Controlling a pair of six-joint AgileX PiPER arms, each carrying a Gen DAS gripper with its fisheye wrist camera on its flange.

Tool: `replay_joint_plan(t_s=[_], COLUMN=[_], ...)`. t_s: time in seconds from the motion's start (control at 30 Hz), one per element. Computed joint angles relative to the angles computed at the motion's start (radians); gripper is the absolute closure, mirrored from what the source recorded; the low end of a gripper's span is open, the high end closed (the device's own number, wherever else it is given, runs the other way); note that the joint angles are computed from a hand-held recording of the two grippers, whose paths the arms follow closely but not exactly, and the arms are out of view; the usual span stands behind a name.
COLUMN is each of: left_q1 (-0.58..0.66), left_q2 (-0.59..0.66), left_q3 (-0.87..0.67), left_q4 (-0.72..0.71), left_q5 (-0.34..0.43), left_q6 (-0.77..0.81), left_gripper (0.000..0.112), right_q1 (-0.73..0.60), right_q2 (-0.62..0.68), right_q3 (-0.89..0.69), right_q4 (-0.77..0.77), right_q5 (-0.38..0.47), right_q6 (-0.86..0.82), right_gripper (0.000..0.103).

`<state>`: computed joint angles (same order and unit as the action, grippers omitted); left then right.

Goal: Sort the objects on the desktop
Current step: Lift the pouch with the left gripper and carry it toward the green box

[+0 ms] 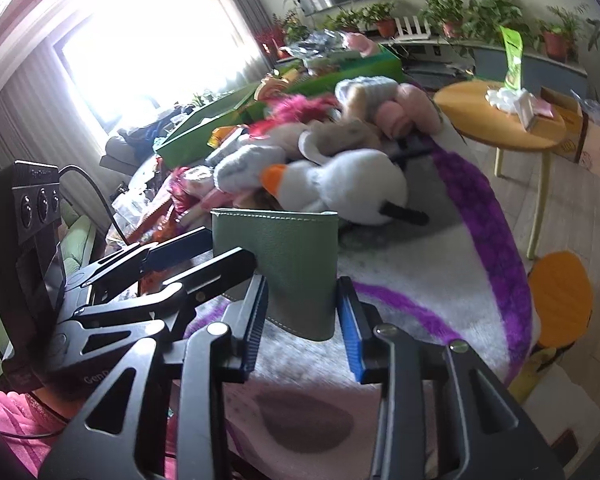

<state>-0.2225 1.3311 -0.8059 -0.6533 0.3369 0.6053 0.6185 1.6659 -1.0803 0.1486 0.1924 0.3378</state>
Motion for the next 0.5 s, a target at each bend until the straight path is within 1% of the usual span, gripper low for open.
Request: replay_joint_plan(t_s=[0.13,0.23,0.5], left_q1=[0.065,0.124,0.308], left_q2=[-0.033,-0.056,-0.071], left_q3=[0.003,0.004,-0.011], left_q4=[-0.042,-0.074,-0.242], left_q5=[0.011,0.023,0.085], left_q6=[0.049,0.089,0.289], left_gripper=[0.056,0.056,0.056], right_q1=[0.024,0.041,0.076], right_q2=[0.031,0.067,0.18], right_q3=[-0.075,-0.144,-0.356], right_q4=[-0.009,0.015,0.068], right_q5=[0.022,0.043,0.118], right_q6=[-0.018,-0.063,-0.163], right_gripper=[0.067,0.067,0.067])
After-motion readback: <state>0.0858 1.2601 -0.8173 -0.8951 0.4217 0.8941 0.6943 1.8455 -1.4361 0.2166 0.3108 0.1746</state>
